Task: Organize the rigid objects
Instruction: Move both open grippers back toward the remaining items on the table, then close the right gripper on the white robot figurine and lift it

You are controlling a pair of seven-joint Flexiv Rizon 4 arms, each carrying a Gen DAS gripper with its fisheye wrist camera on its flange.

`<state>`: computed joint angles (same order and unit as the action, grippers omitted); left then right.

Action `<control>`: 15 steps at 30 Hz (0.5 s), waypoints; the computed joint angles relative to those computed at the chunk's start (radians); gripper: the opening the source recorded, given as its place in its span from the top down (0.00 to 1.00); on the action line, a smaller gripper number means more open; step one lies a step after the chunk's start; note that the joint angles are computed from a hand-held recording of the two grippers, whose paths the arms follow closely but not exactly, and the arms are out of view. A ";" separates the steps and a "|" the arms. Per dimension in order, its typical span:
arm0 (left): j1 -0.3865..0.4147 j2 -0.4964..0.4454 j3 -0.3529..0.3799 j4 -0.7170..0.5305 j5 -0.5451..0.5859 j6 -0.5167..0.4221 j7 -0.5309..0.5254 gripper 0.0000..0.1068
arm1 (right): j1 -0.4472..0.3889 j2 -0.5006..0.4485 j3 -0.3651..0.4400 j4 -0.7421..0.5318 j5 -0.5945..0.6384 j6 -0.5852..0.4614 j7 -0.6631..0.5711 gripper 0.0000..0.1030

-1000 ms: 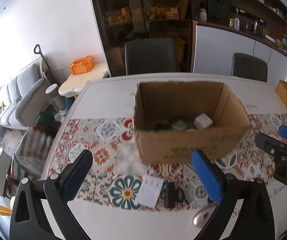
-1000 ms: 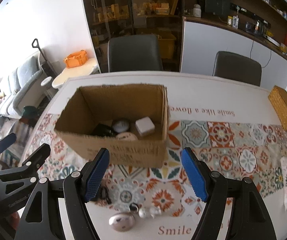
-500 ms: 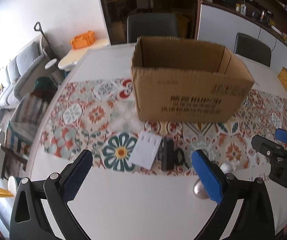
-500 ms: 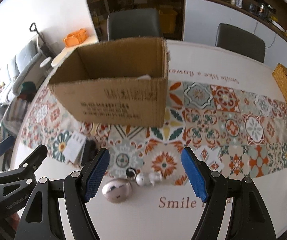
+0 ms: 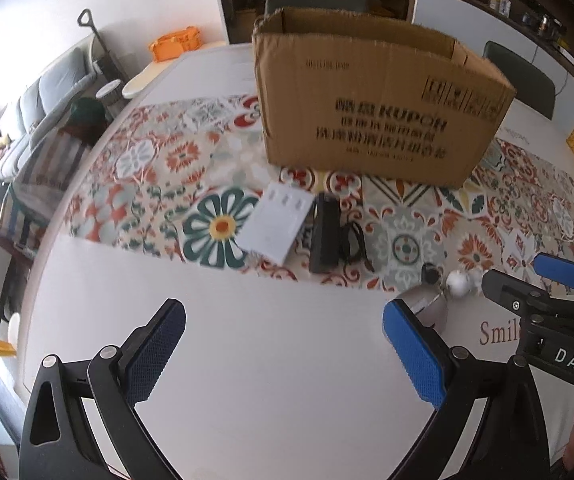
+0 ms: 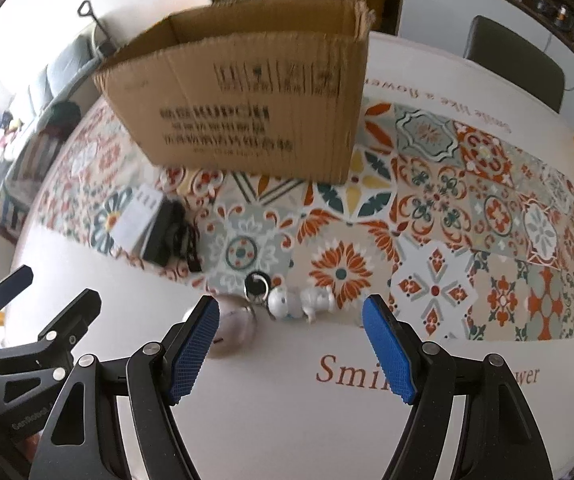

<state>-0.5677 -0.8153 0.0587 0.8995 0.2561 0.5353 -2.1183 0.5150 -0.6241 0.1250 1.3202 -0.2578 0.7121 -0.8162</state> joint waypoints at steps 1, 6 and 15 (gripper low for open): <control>-0.004 -0.002 0.002 0.003 0.001 0.001 -0.011 0.05 | -0.003 -0.002 0.003 0.005 0.000 0.003 -0.013 0.28; -0.027 -0.021 0.013 -0.013 0.014 -0.029 -0.061 0.05 | -0.028 -0.018 0.020 0.025 0.027 0.042 -0.074 0.28; -0.054 -0.038 0.025 -0.031 0.045 -0.062 -0.118 0.05 | -0.046 -0.058 0.026 0.027 0.063 0.084 -0.141 0.31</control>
<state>-0.6212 -0.8530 0.0837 0.8684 0.3014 0.4735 -2.2363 0.4686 -0.6824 0.1509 1.3473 -0.1953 0.7956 -0.9577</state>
